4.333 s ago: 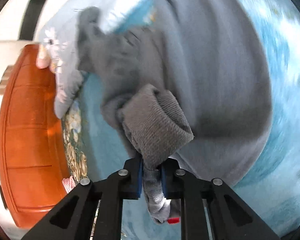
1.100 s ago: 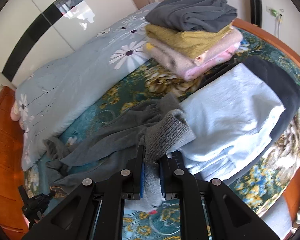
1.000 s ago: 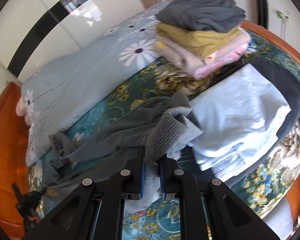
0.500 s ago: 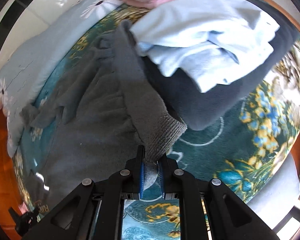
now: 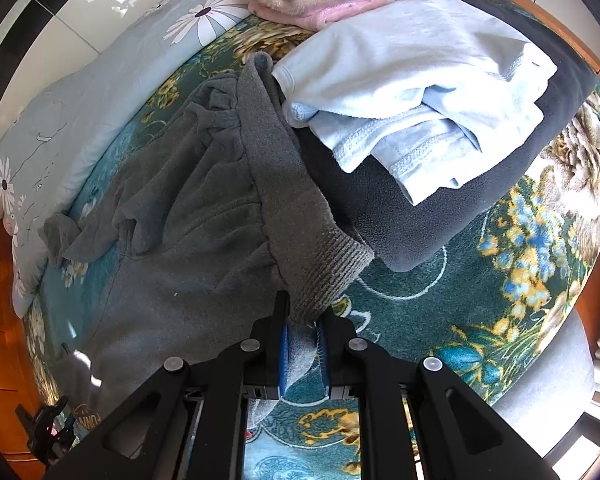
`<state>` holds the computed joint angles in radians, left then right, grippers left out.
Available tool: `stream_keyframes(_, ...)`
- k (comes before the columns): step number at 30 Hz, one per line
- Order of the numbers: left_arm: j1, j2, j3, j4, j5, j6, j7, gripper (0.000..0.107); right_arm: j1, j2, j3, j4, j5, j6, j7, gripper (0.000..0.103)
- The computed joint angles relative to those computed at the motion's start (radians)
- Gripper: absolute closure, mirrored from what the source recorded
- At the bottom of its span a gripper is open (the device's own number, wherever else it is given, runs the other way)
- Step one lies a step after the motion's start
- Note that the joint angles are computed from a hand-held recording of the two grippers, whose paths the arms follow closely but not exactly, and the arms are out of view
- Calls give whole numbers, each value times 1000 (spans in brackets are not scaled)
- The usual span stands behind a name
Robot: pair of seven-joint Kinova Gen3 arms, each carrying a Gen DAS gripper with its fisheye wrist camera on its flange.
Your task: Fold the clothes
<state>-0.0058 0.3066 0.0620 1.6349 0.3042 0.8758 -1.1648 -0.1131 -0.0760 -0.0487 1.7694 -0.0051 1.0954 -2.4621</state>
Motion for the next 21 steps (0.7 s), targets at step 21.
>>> stream_keyframes(21, 454, 335, 84, -580, -245, 372, -10, 81, -20, 14, -7, -9, -12, -12, -19, 90)
